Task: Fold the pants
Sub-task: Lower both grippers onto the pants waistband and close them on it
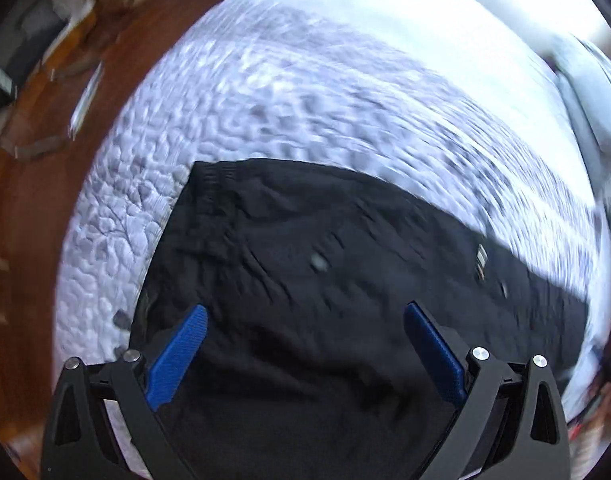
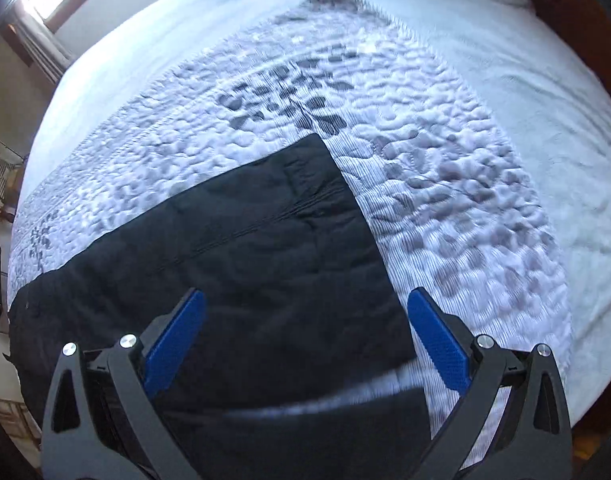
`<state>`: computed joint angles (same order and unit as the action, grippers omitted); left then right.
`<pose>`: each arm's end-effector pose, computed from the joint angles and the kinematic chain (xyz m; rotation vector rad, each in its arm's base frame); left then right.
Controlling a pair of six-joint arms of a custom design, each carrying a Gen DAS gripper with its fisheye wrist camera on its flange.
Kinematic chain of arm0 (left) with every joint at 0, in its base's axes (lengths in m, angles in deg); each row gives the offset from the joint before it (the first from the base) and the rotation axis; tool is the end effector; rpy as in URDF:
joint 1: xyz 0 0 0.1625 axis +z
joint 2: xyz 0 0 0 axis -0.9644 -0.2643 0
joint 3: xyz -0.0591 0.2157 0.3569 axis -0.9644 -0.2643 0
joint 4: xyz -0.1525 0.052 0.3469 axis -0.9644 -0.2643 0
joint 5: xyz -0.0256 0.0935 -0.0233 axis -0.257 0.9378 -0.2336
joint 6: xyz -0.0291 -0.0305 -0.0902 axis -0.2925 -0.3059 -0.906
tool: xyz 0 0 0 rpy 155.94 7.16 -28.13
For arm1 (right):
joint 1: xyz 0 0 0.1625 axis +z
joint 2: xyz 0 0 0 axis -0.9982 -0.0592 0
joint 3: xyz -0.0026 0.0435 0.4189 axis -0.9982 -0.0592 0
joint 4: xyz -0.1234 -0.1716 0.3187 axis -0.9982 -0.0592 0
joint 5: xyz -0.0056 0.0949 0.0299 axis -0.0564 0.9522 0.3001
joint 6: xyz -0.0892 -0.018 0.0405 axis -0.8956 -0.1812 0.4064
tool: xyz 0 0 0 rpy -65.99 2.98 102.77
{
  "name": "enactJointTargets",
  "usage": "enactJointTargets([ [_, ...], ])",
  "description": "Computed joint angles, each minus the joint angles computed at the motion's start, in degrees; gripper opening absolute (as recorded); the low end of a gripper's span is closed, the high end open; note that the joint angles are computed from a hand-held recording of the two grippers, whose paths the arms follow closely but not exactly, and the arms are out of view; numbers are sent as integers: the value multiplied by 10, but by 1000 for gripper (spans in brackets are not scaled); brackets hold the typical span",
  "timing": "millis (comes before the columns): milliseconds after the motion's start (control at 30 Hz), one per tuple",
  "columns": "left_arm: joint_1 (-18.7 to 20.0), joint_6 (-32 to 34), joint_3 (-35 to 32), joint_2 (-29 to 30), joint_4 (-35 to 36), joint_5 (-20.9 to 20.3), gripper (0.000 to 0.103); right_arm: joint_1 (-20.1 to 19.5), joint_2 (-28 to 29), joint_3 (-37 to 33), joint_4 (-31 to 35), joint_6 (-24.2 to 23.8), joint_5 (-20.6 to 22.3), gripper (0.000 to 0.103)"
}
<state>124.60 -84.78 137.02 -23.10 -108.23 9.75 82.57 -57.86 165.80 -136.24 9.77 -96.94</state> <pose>-0.1241 -0.4342 0.2418 0.0010 2.5211 -0.1616 -0.1707 -0.1529 0.4856 -0.5847 -2.3039 0.6136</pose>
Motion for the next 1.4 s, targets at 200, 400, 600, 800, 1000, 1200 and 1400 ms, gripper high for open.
enactJointTargets([
  [200, 102, 3, -52, 62, -16, -26, 99, 147, 125, -3, -107, 78, -140, 101],
  [400, 138, 2, -76, 93, -9, -14, 99, 193, 163, -4, -150, 94, -181, 101],
  [600, 147, -16, -107, 135, 64, 22, 99, 206, 181, -7, -162, 105, -185, 101],
  [800, 123, -18, -107, 150, 67, 44, 83, 199, 179, -1, -171, 92, -179, 101],
  [1000, 95, -35, -106, 153, 57, 12, 29, 204, 177, -5, -160, 98, -188, 101],
  [1200, 49, -32, -78, 148, 36, 17, 13, 205, 161, 13, -187, 59, -180, 101],
  [1400, 24, -42, -38, 140, -4, 15, 11, 193, 171, -10, -168, 61, -159, 101],
])
